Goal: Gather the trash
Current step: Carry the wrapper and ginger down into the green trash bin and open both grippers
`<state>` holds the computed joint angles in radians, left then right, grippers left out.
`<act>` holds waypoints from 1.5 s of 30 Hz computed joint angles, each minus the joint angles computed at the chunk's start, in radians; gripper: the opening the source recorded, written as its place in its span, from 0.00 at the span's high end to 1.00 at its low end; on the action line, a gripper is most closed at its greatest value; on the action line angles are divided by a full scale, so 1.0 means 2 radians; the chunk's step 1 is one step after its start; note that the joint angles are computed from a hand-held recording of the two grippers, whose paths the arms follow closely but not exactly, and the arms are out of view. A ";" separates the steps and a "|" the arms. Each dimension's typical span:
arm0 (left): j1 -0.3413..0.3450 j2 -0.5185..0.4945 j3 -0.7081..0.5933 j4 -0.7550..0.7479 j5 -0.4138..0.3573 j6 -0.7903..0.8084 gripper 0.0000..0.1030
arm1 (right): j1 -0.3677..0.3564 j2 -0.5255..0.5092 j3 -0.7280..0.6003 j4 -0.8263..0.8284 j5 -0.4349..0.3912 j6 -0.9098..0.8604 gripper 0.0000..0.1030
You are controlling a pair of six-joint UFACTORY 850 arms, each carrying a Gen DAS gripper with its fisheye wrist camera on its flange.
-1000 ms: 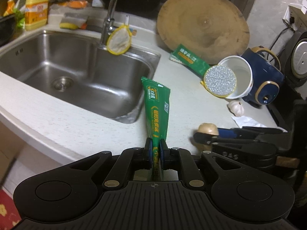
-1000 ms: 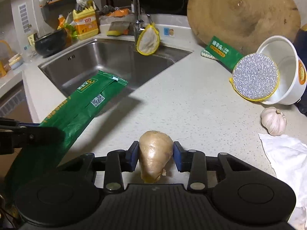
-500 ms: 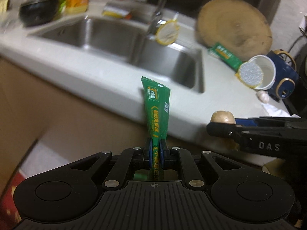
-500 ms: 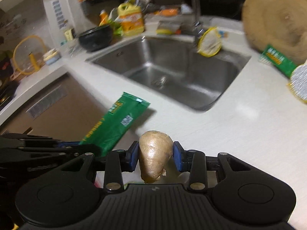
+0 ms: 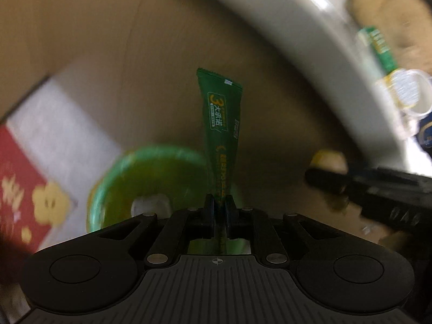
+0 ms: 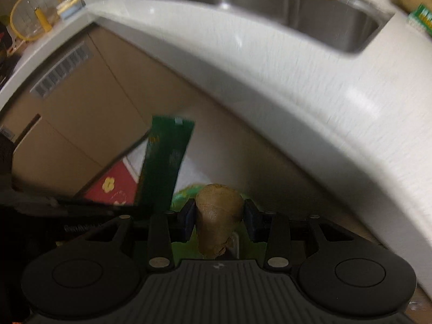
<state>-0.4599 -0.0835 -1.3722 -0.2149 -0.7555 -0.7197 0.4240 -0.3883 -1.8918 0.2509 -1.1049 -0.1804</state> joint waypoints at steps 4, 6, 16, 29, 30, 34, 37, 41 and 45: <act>0.009 -0.002 0.053 -0.088 -0.019 0.004 0.89 | -0.007 -0.002 0.046 0.023 0.005 -0.011 0.64; 0.012 -0.017 0.072 -0.131 -0.023 0.024 0.89 | -0.012 0.005 0.081 0.038 0.019 -0.019 0.64; 0.016 -0.144 0.090 -0.222 0.029 0.074 0.83 | -0.026 -0.002 0.206 0.047 0.088 -0.038 0.64; 0.010 -0.028 0.162 -0.091 0.028 -0.052 0.83 | 0.011 -0.116 0.181 0.092 0.098 -0.082 0.51; 0.011 -0.022 0.164 -0.084 0.025 -0.060 0.83 | 0.014 -0.126 0.169 0.084 0.091 -0.072 0.49; 0.006 -0.002 0.153 -0.040 0.004 -0.101 0.83 | 0.016 -0.109 0.161 0.058 0.080 -0.062 0.47; 0.003 0.004 0.123 -0.014 -0.017 -0.111 0.83 | 0.011 -0.071 0.166 0.039 0.068 -0.066 0.45; -0.004 0.004 0.055 0.035 -0.042 -0.116 0.83 | -0.002 -0.013 0.166 0.019 0.044 -0.068 0.44; 0.002 0.007 -0.015 0.101 -0.040 -0.125 0.83 | -0.019 0.045 0.157 0.007 0.042 -0.068 0.45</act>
